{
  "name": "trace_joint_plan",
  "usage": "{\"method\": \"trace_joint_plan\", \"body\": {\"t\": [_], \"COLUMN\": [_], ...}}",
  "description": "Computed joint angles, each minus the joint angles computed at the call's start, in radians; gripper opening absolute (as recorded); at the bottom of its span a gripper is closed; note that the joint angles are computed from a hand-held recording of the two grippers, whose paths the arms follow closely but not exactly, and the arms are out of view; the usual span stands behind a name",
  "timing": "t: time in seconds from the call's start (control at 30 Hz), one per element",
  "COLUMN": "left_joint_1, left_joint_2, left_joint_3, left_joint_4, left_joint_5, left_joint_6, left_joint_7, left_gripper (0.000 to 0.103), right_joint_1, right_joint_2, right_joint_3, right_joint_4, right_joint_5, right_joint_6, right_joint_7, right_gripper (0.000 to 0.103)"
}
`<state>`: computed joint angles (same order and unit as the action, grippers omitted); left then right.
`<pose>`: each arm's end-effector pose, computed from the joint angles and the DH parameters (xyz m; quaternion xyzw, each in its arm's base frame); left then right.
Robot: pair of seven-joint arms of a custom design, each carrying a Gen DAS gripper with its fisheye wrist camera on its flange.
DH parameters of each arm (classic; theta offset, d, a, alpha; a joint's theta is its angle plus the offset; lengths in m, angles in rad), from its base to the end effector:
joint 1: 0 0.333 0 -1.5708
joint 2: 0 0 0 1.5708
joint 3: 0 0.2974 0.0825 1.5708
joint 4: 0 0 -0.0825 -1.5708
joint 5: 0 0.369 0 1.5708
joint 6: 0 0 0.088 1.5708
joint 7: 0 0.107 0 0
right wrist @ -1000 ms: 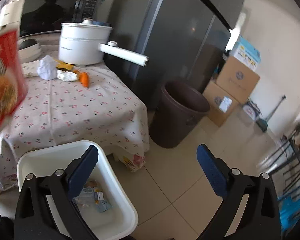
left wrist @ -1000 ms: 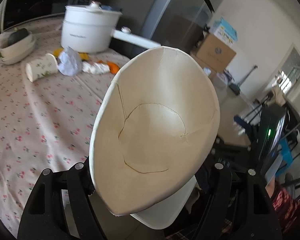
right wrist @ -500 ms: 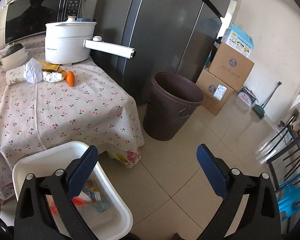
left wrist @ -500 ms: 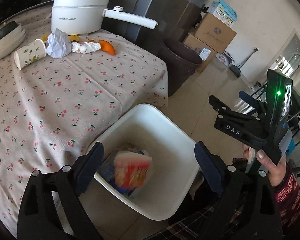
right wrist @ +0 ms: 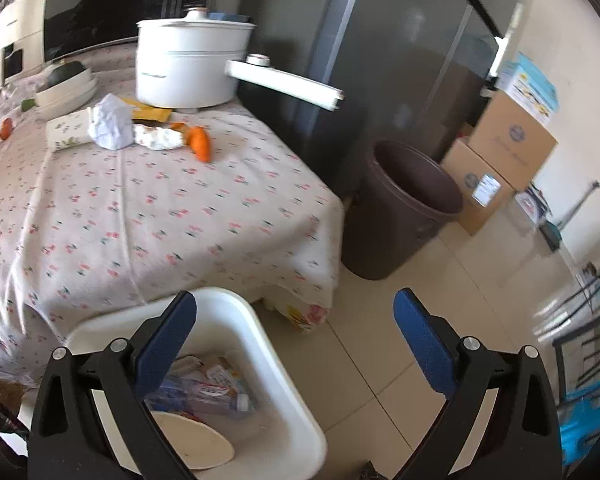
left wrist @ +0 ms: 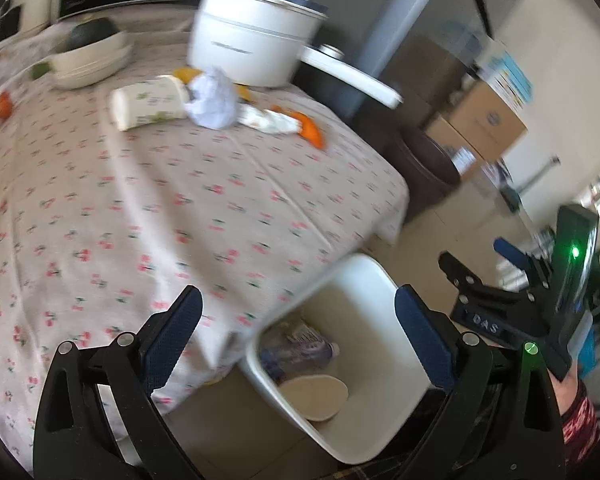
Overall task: Collect trash
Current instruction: 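Move both grippers back from the bin toward the table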
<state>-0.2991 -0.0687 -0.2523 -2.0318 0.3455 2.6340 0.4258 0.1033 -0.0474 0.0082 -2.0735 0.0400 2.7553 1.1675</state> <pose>0.4792 -0.3084 0.5386 -0.7658 0.5396 -0.3302 0.1158 0.5695 0.0622 0.5246 -0.7995 0.4832 -0.2780 0.2236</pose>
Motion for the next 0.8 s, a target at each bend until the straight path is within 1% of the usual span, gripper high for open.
{"method": "trace_joint_plan", "body": {"t": [0.03,0.13,0.23,0.27,0.33,0.47,0.57,0.63,0.7,0.8], "left_joint_1": [0.008,0.028,0.046,0.05,0.059,0.076,0.093,0.108,0.121,0.129], "left_joint_2": [-0.015,-0.063,-0.1,-0.109,-0.124,-0.125,-0.11,-0.091,-0.058,0.007], "left_joint_3": [0.005,0.019,0.03,0.033,0.04,0.051,0.054,0.052,0.049,0.051], "left_joint_4": [-0.013,-0.058,-0.093,-0.101,-0.116,-0.124,-0.113,-0.087,-0.037,0.055], "left_joint_5": [0.008,0.01,0.001,0.001,-0.005,-0.017,-0.007,0.026,0.08,0.141], "left_joint_6": [-0.003,-0.005,-0.008,-0.009,-0.015,-0.022,-0.03,-0.064,-0.126,-0.226], "left_joint_7": [-0.024,-0.08,-0.123,-0.134,-0.147,-0.175,-0.202,-0.212,-0.199,-0.114], "left_gripper": [0.093,0.093,0.093,0.093,0.093,0.093,0.093,0.093,0.093,0.093], "right_joint_1": [0.004,0.03,0.058,0.067,0.08,0.102,0.106,0.11,0.113,0.119], "right_joint_2": [0.008,0.072,0.124,0.151,0.182,0.245,0.278,0.287,0.295,0.313], "right_joint_3": [0.003,0.012,0.009,0.008,0.003,-0.005,-0.003,-0.003,-0.004,-0.008], "right_joint_4": [0.016,0.115,0.186,0.225,0.27,0.345,0.395,0.411,0.427,0.456], "right_joint_5": [0.004,0.01,0.005,0.016,0.044,0.085,0.141,0.168,0.186,0.192], "right_joint_6": [-0.015,-0.095,-0.14,-0.172,-0.208,-0.273,-0.325,-0.334,-0.335,-0.33], "right_joint_7": [-0.002,-0.011,0.001,0.006,0.011,0.034,0.038,0.043,0.048,0.06], "right_gripper": [0.096,0.096,0.096,0.096,0.096,0.096,0.096,0.096,0.096,0.096]}}
